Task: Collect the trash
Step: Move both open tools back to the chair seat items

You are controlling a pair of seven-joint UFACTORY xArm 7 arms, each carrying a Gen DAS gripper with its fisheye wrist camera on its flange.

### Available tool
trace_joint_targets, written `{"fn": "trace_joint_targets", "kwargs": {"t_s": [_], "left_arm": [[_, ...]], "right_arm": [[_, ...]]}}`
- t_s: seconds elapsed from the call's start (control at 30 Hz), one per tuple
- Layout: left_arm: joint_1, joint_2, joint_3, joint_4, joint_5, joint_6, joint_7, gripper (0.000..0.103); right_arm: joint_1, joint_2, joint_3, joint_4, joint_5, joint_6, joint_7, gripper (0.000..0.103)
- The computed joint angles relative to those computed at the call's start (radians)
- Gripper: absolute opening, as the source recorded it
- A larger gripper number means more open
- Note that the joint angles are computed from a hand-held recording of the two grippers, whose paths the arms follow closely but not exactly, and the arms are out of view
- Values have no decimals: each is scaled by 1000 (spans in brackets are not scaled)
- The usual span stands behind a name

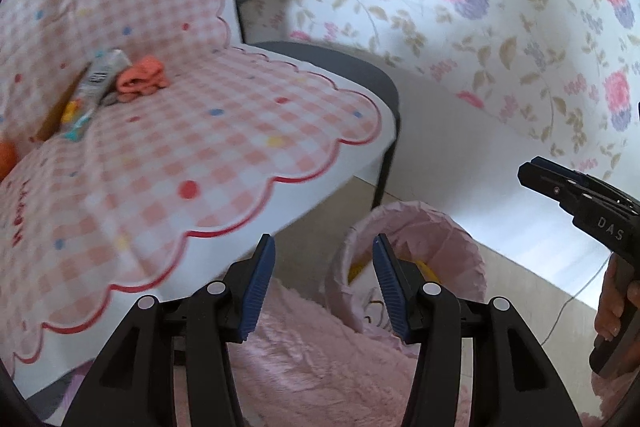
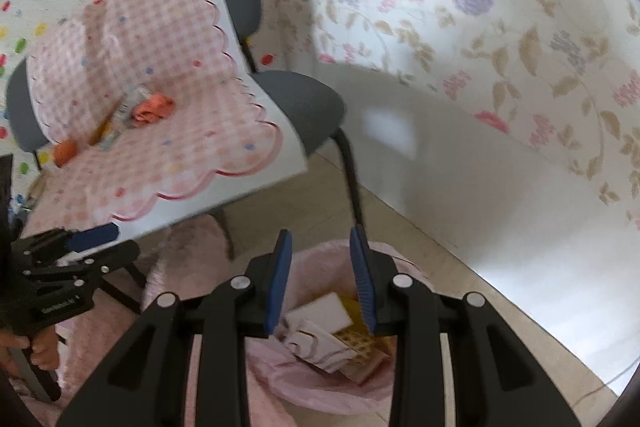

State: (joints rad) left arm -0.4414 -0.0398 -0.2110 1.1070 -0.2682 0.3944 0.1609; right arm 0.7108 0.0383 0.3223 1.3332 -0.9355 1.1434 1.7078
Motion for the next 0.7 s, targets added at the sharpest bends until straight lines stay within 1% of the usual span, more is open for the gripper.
{"fn": "trace_joint_targets", "kwargs": {"t_s": [0.1,0.17,0.27,0.4,0.5,0.53,0.57,0.6,0.7], "left_arm": [[18,-24,16,-11,16,-15,-19,55],[35,-37,29,-10,24,-24,-31,55],[65,-52,46,-9,54,-37,-65,56],[116,-61,58,-4,149,-42,-154,59],[149,-46,68,19,205,-34,-208,60],[162,-36,71,32,232,-29,-230,61],[168,-30,74,37,247,-29,-239,62],[178,-17,76,53,275,-24,-257,62],[196,38,87,113,326,-8,-278,62]], "right_arm": [[6,38,-6,64,-35,-7,-36,30],[10,67,-20,110,-51,-31,-71,30],[13,114,-49,176,-69,-105,-114,30],[35,230,-99,327,-77,-181,-206,30],[50,302,-135,418,-56,-232,-275,30],[51,335,-145,461,-43,-249,-309,30],[51,365,-154,499,-26,-266,-342,32],[54,389,-164,530,-11,-277,-365,36],[51,482,-186,653,51,-302,-458,38]]}}
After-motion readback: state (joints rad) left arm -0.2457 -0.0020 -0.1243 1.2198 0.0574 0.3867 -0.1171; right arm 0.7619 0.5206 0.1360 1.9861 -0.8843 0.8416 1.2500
